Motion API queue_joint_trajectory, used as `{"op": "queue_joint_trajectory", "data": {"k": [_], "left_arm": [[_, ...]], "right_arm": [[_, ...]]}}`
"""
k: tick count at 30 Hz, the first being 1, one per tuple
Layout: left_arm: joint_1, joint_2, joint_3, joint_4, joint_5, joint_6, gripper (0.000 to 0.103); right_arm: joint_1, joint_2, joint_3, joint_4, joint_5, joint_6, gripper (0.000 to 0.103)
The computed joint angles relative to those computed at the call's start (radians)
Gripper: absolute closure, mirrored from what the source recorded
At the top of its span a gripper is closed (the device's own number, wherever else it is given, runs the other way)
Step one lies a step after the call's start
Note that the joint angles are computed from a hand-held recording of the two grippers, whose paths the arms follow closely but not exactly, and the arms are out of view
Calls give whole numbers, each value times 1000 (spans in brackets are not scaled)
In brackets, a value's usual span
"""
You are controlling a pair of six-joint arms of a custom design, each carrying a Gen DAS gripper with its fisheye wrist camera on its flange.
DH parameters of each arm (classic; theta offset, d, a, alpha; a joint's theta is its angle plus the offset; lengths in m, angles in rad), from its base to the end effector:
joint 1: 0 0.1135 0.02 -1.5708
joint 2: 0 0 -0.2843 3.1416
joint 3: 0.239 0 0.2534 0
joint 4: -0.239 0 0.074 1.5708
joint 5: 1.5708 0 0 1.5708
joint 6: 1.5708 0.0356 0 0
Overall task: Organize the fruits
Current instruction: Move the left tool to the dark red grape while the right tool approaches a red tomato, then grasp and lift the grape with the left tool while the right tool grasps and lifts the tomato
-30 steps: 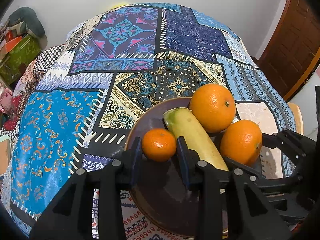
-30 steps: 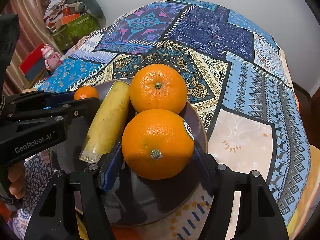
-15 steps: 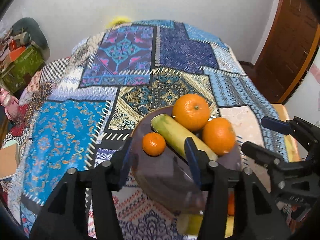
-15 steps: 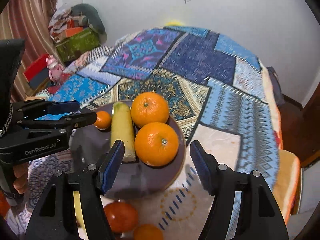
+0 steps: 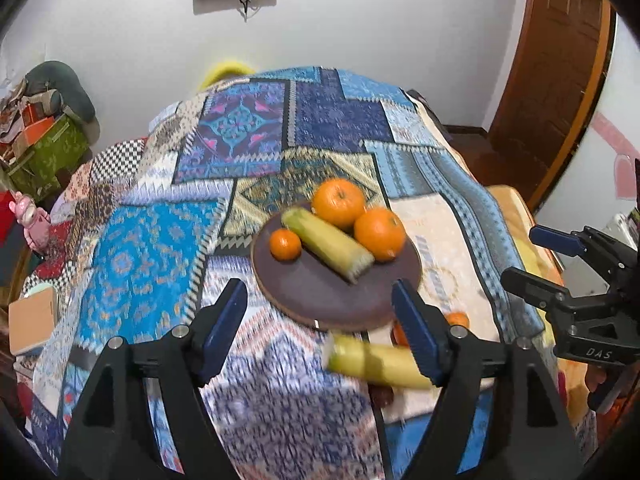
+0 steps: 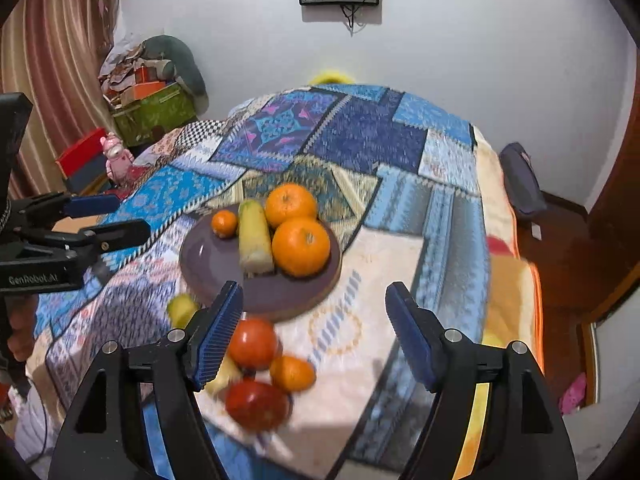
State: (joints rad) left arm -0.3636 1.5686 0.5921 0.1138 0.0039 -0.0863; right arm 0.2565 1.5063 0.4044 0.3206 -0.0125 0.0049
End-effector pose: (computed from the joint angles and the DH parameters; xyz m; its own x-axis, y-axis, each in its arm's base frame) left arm 0.2600 -0.0991 0.1442 -0.7382 0.1887 -0.6477 0.2955 0.9535 -0.0590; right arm 0.2362 0.0624 0.1275 -0.6824 -0.1739 -0.7099 -0.2589 0.9658 0.0123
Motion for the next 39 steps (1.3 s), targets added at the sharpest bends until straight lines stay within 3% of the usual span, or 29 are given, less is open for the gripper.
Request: {"op": "queue_joint_trajectory", "data": {"k": [11, 13, 17, 20, 29, 35, 39], "left_arm": [[-115, 6, -180, 74, -4, -65, 28], [-134, 47, -193, 103, 6, -81, 31], [-149, 133, -191, 145, 37, -100, 48], [-150, 183, -180, 166, 59, -107, 52], [-139, 296, -111, 190, 93, -101, 62], [-142, 329, -94, 207, 91, -105, 78], [-130, 330, -104, 224, 103, -105, 85]], "right_arm": [[40, 71, -201, 151, -41, 84, 31], [55, 119, -224, 206, -45, 111, 31], [61, 220, -235, 288, -63, 144, 31], [68, 267, -232, 330, -61, 157, 31], [57, 356, -165, 339, -100, 153, 38], [68, 395, -137, 347, -108, 154, 42], [70, 409, -136, 364, -123, 148, 52]]}}
